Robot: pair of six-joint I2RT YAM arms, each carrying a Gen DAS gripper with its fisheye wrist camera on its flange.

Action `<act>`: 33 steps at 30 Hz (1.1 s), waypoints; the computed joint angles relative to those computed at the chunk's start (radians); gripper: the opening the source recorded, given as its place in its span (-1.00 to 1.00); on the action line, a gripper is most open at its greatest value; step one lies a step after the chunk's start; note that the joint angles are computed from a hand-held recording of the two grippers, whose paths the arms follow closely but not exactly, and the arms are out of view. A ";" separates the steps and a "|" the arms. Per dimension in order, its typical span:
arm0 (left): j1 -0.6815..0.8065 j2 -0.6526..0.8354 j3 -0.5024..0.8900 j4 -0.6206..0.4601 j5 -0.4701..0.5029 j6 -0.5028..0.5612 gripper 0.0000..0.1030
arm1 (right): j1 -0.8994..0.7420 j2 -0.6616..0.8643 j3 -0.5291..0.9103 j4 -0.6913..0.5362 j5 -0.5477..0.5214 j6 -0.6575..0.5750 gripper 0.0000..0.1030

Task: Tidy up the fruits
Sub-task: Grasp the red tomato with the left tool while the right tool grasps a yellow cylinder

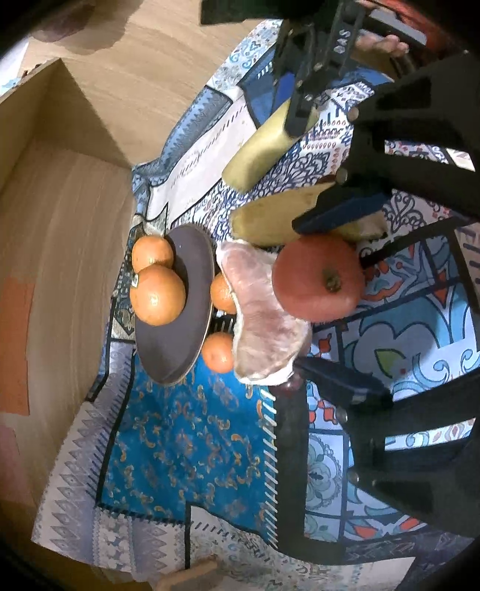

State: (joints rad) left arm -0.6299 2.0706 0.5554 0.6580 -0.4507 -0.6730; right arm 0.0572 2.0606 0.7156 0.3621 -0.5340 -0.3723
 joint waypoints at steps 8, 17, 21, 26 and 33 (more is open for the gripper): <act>0.006 -0.011 -0.019 0.029 0.056 0.019 -0.10 | 0.048 -0.010 0.020 0.029 0.038 0.008 -0.04; -0.017 -0.100 -0.111 -0.011 -0.023 -0.030 -0.10 | 0.107 0.065 0.108 -0.029 0.097 -0.011 -0.03; 0.002 -0.131 -0.158 -0.003 -0.025 -0.034 -0.10 | 0.113 0.076 0.122 -0.026 0.108 -0.010 -0.09; 0.006 -0.102 -0.134 -0.005 -0.025 -0.002 -0.09 | 0.111 0.085 0.129 -0.014 0.115 0.000 -0.28; 0.033 -0.033 -0.071 0.001 0.016 0.035 -0.05 | 0.102 0.086 0.125 -0.003 0.085 0.027 -0.30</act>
